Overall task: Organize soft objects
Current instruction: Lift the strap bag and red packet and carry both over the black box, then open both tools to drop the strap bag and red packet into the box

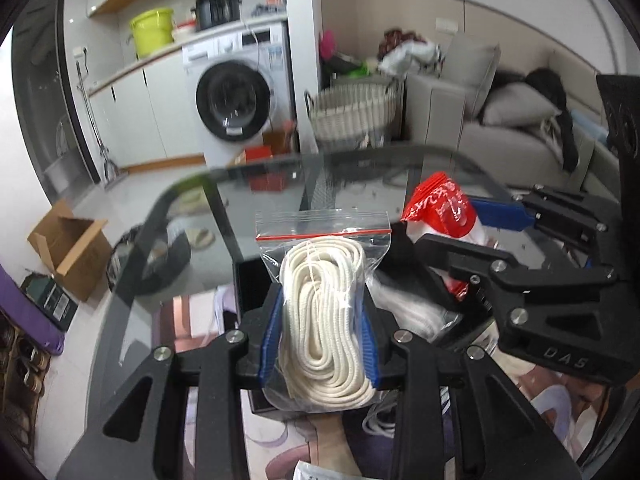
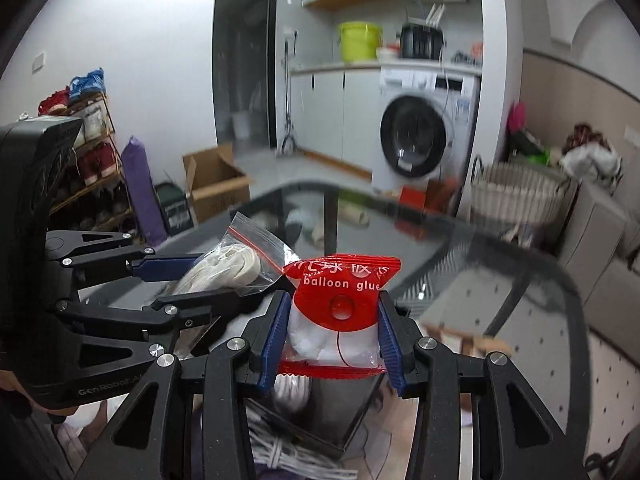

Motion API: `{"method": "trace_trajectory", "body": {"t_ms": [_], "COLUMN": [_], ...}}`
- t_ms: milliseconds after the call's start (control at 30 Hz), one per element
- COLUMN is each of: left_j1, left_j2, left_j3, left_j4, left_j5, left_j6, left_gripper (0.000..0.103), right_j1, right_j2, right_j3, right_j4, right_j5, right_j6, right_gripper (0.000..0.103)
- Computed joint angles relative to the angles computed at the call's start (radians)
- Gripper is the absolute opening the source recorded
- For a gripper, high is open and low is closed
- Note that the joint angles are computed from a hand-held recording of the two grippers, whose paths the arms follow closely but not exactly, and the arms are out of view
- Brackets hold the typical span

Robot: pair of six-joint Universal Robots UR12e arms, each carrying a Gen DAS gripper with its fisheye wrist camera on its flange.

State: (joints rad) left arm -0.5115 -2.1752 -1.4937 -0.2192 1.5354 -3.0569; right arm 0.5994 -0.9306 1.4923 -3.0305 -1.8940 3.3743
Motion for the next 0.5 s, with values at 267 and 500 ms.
{"method": "trace_trajectory", "body": {"t_ms": [267, 500], "left_j1": [-0.013, -0.009], "left_j2": [-0.002, 0.0], "left_j3": [0.005, 0.01], "left_j4": [-0.059, -0.094], "left_j5": [0.028, 0.025], "left_j6": [0.014, 0.012], "left_gripper": [0.034, 0.039], "right_j1": [-0.007, -0.008], "right_j2": [0.016, 0.016], "right_j3": [-0.017, -0.026], "right_j4": [0.105, 0.141], "right_j5": [0.038, 0.064], "right_j6": [-0.024, -0.014], "right_gripper": [0.042, 0.05]}}
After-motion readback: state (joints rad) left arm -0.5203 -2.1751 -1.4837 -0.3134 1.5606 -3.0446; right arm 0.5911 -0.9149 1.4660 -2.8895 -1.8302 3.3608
